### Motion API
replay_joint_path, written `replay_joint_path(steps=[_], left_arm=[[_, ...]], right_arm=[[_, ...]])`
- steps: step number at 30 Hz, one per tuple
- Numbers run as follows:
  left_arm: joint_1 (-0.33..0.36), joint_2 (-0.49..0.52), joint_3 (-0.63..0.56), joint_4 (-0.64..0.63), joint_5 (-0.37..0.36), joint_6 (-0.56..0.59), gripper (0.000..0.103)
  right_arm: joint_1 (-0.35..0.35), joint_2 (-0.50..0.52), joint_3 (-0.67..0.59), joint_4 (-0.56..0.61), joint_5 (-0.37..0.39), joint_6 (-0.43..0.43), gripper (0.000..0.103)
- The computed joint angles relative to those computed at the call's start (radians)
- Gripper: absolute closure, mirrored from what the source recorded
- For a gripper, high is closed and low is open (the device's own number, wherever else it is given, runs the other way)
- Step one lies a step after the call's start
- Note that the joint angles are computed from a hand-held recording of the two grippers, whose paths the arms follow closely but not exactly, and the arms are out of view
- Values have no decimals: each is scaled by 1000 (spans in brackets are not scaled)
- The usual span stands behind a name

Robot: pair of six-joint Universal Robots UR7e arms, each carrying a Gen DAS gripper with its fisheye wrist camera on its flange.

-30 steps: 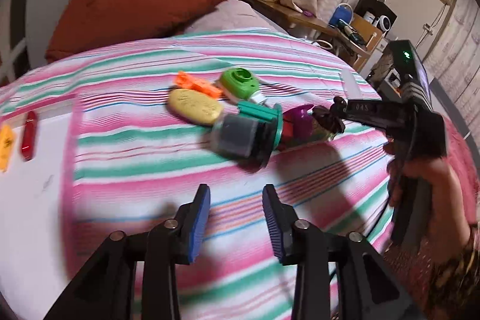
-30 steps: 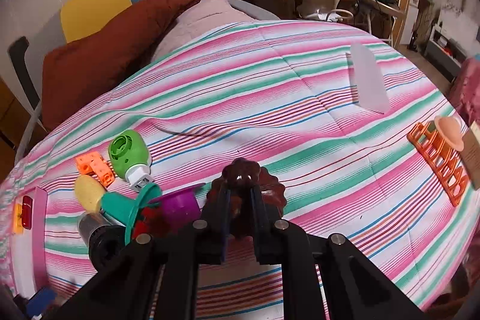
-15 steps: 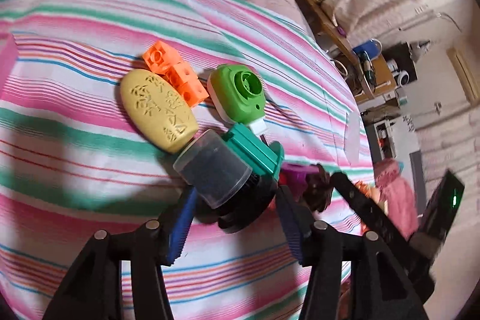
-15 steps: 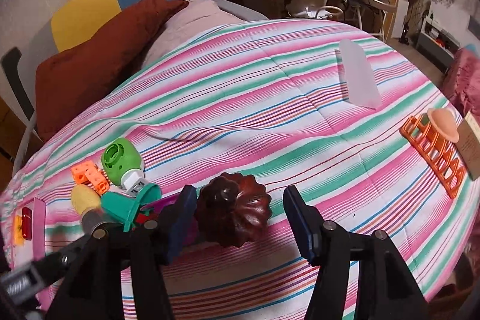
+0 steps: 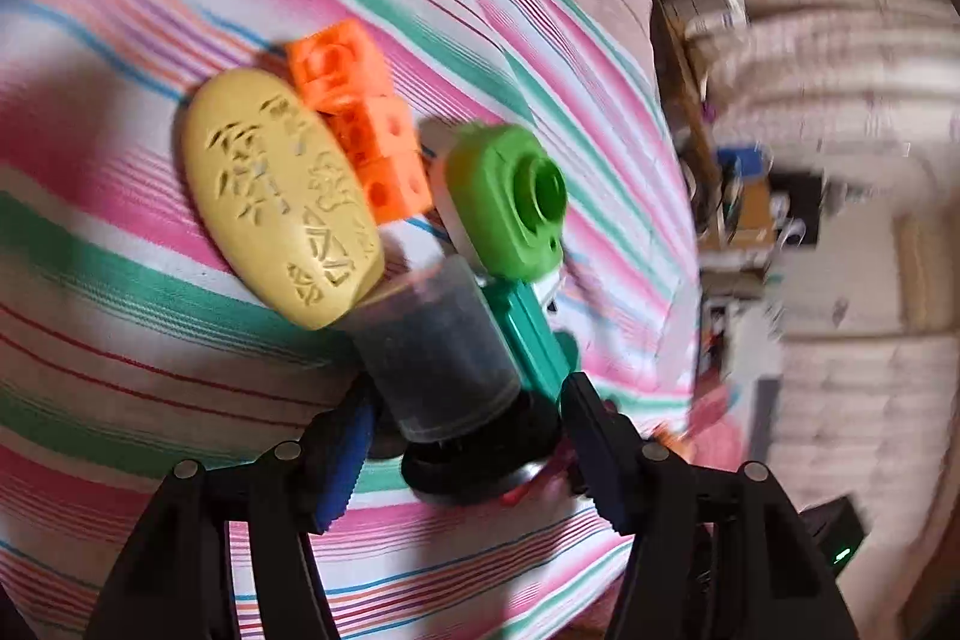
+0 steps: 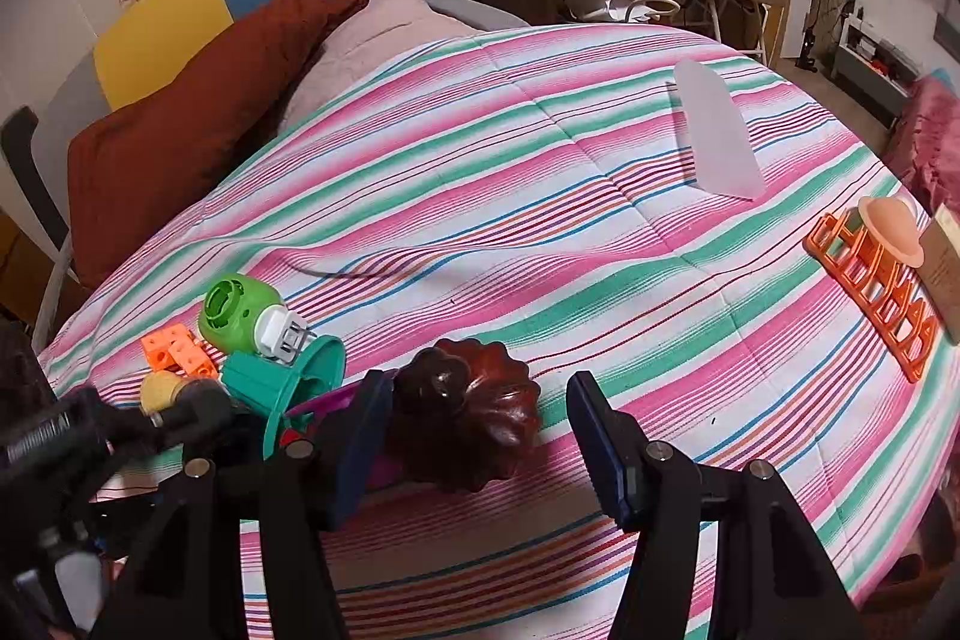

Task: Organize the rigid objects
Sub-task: 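Grasp the black cup with the left gripper while the right gripper holds the brown comb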

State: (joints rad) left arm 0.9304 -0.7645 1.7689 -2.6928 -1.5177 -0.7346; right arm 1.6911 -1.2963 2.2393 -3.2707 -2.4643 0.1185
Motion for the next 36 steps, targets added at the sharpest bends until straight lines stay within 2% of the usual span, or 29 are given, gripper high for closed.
replay_joint_path(steps=[2,3,8,12,17,20,24,26,28,31,36], left_arm=[[11,-6,26,-52,-23,5,47],[10,-11,34,-56,-21,14,57],[39,-59,107,-113,-85,55,57],[34,-127,167,-99,-61,82,57],[13,-200,229,-82,17,117,57],[6,-192,214,-64,49,128,56],[17,-166,183,-54,50,126,55],[17,-160,179,-57,49,134,56],[16,-165,189,-68,49,143,56],[20,-177,208,-85,34,179,56],[30,-215,243,-101,22,200,56]], right_arm=[[-4,-5,3,-4,5,3,41],[-7,-9,5,-3,10,8,41],[-11,-16,8,-10,18,12,41],[-15,-26,19,-47,45,7,41],[-19,-31,24,-67,56,12,41],[-12,-16,16,-67,34,-5,41],[0,19,-1,-64,-8,-49,42],[1,35,-9,-63,-18,-79,45],[7,63,-19,-86,-49,-131,62],[14,78,-22,-124,-48,-184,79],[13,63,-12,-136,-43,-166,80]])
